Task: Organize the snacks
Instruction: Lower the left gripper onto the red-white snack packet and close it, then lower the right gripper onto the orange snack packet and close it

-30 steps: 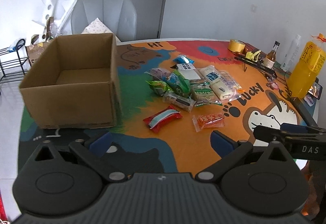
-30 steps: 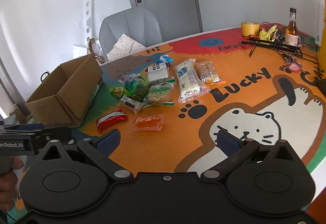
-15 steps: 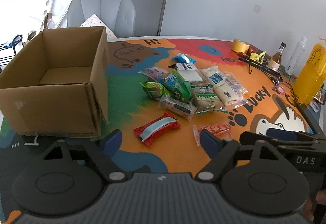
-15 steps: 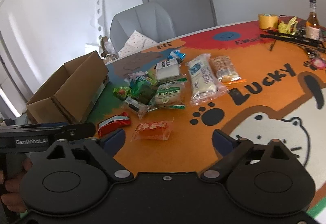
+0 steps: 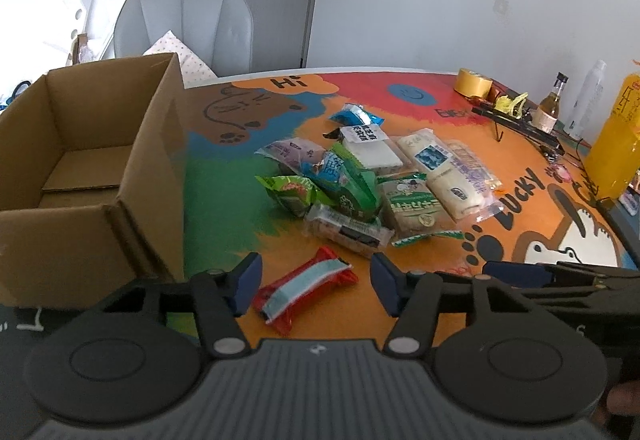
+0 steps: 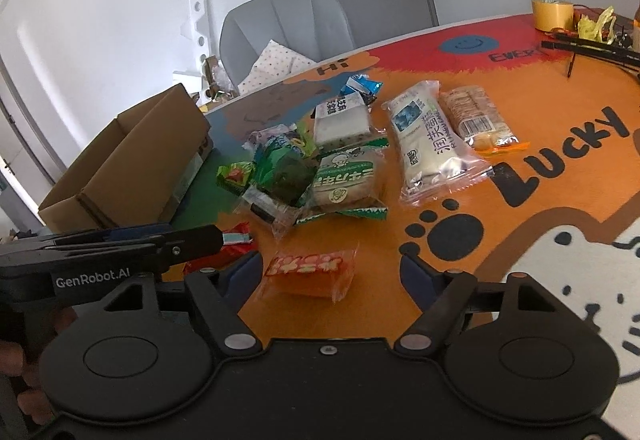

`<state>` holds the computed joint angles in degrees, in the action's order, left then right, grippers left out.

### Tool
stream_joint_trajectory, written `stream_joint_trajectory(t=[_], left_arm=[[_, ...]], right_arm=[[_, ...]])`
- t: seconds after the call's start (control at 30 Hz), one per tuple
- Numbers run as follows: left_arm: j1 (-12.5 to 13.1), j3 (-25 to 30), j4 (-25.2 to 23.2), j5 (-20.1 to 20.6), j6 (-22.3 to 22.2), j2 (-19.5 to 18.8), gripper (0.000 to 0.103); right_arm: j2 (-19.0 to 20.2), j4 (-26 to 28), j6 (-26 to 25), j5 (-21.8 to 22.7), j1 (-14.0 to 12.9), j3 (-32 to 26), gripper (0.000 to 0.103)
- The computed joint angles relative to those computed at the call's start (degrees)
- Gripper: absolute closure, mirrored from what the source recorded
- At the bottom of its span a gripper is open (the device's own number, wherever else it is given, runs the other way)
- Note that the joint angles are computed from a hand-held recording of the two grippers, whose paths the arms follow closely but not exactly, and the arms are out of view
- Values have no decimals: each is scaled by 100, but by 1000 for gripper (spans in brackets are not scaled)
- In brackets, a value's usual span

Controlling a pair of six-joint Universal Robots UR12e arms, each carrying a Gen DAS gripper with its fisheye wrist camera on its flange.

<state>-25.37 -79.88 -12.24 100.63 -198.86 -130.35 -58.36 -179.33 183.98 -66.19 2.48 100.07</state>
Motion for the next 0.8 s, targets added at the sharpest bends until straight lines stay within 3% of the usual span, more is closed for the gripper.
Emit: stream_joint_trajectory(t=[0.17,0.5,0.63,0.7,0.8], left_arm=[[40,97,-112,-102,-9,-89,49],[36,61,-263,-113,113,-95,51],[3,19,-289,-58,218,-60,78],[11,-20,-272,-145,200,-32,82],[22,-72,-284,-258,152,12,83]], right_arm=[[59,-21,-51,-121,33,-81,28],[-54,111,-302,-536,69,-16,44],[-105,99,-238,-688,103,27,40],[-106,128,-216,-803,145,16,32],[-47,56,-111,-944,213,-38,26]])
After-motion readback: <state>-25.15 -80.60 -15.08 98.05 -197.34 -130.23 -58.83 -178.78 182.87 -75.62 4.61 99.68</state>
